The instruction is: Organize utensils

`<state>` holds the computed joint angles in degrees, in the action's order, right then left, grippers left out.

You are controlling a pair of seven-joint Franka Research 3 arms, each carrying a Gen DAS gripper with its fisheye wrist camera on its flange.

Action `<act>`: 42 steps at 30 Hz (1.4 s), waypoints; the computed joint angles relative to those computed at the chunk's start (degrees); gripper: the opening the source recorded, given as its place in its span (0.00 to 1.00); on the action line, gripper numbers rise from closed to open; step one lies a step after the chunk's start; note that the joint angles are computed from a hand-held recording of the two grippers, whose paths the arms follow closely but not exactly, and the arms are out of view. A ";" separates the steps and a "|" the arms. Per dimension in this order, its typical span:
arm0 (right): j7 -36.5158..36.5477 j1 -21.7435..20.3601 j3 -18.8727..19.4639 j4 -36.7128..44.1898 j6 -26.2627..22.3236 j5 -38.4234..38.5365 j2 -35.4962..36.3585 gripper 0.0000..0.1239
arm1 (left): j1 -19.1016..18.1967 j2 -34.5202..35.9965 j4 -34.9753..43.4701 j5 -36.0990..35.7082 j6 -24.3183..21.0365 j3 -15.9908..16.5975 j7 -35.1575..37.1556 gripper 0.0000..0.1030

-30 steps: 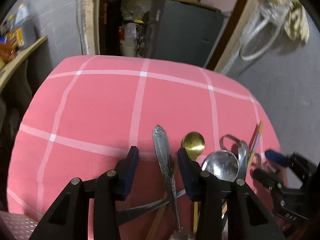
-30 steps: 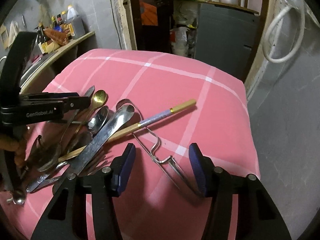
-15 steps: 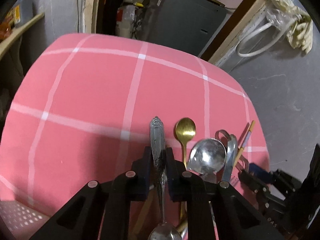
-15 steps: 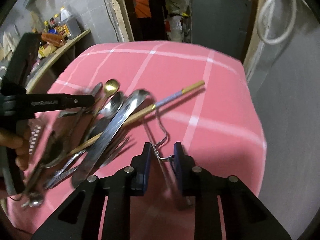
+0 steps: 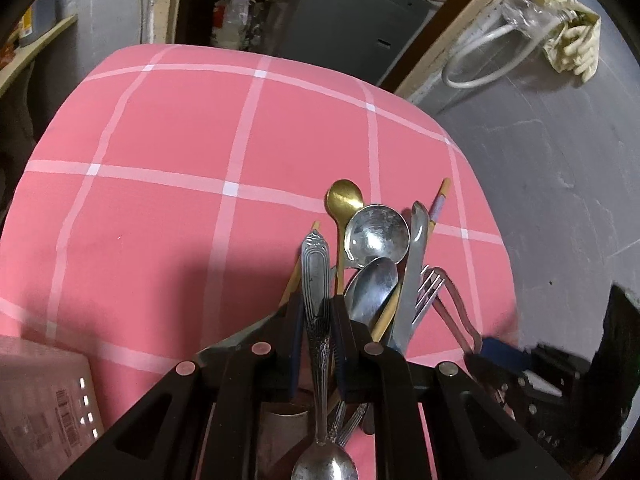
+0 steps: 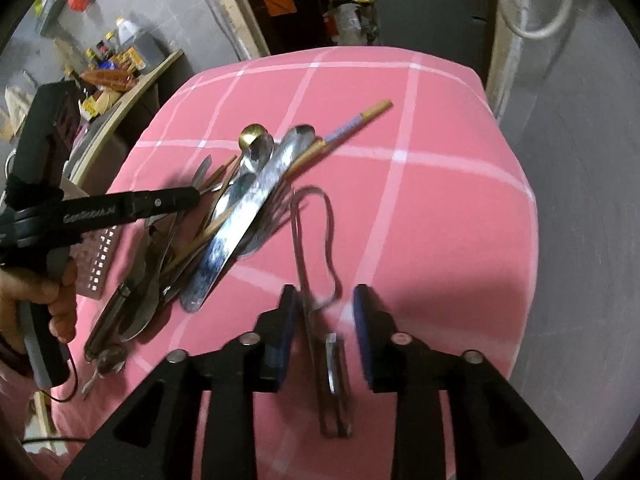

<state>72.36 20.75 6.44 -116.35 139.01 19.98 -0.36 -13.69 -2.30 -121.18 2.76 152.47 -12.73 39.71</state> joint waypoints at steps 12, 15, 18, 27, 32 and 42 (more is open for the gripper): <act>3.85 2.27 0.20 11.20 -3.52 -9.55 7.77 0.17 | 0.27 -0.22 -0.12 -4.92 -0.91 0.08 5.53 0.12; 3.83 1.17 0.17 5.40 0.57 -3.40 2.52 0.17 | 0.07 -3.46 -2.95 -2.00 1.97 -0.25 2.35 0.12; 2.63 0.59 -0.20 -2.72 7.38 4.75 -4.90 0.17 | 0.05 -6.98 -5.50 1.73 4.43 -0.72 -0.75 0.03; 3.62 2.63 -0.40 -15.24 18.67 11.46 -17.51 0.17 | -2.57 -14.62 -11.55 5.84 9.94 0.17 -2.22 0.02; 3.83 5.58 0.23 -17.74 25.60 12.70 -22.35 0.17 | -0.56 -18.84 -13.54 10.20 11.98 -2.82 -5.79 0.02; 2.30 14.29 -0.04 -7.67 34.71 13.23 -18.57 0.17 | 3.91 -34.94 -14.37 18.58 6.40 -3.96 -6.73 0.02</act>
